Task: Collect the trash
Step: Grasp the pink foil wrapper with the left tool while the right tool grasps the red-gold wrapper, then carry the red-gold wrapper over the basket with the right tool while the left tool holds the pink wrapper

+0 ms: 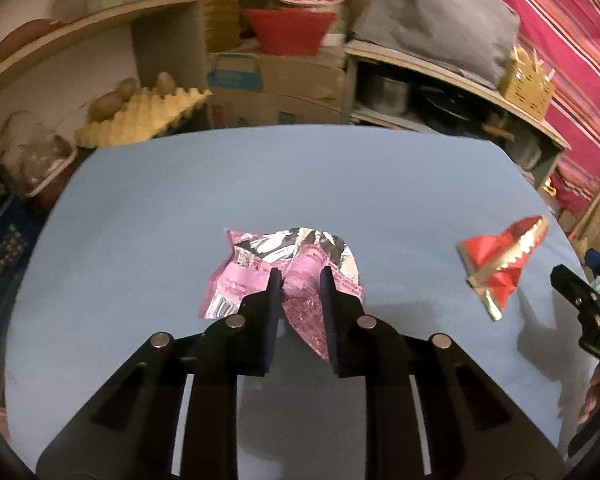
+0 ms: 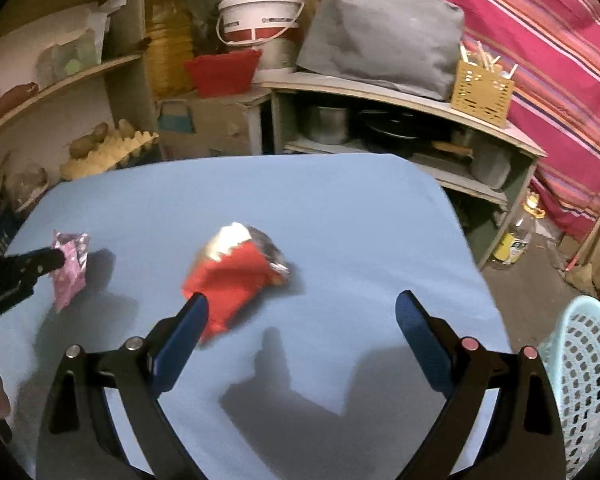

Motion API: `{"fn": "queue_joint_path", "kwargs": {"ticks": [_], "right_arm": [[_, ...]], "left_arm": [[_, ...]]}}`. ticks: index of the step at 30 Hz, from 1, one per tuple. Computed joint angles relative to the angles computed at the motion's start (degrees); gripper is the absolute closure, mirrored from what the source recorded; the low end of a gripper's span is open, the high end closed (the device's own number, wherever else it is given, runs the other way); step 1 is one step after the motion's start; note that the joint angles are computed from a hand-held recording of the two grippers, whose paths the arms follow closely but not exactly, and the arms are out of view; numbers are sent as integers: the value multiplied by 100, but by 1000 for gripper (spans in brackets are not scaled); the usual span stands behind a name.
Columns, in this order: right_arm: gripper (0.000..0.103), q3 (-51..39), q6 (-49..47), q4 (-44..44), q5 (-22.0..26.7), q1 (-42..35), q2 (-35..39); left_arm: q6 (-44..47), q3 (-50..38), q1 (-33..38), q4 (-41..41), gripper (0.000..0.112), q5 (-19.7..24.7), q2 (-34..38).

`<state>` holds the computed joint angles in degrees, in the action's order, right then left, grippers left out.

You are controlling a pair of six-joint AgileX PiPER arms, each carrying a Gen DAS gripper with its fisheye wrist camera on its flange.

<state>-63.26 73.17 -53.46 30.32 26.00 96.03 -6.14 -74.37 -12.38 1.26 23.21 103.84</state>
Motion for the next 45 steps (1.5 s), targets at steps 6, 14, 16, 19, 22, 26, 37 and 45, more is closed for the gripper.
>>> {"fn": "queue_joint_path", "kwargs": {"ticks": [6, 14, 16, 19, 22, 26, 37, 45], "right_arm": [[11, -1333, -575, 568, 807, 196, 941], [35, -1828, -1230, 1157, 1067, 148, 1399], [44, -1757, -1256, 1138, 1017, 153, 1346], [56, -1634, -1300, 1135, 938, 116, 1233], [62, -1342, -1089, 890, 818, 68, 1001], [63, -827, -821, 606, 621, -69, 515], [63, 1477, -473, -13, 381, -1084, -1825], [63, 2691, -2153, 1087, -643, -3231, -3127]], "left_arm": [[-722, 226, 134, 877, 94, -64, -304], [-402, 280, 180, 590, 94, -84, -419], [-446, 268, 143, 609, 94, -79, -424], [-444, 300, 89, 587, 94, -101, -470], [-626, 387, -7, 792, 94, -138, -559], [-899, 462, -112, 1059, 94, -133, -629], [-1910, 773, -619, 1859, 94, -239, -892], [-3945, 864, -1689, 3874, 94, 127, -1037]]}}
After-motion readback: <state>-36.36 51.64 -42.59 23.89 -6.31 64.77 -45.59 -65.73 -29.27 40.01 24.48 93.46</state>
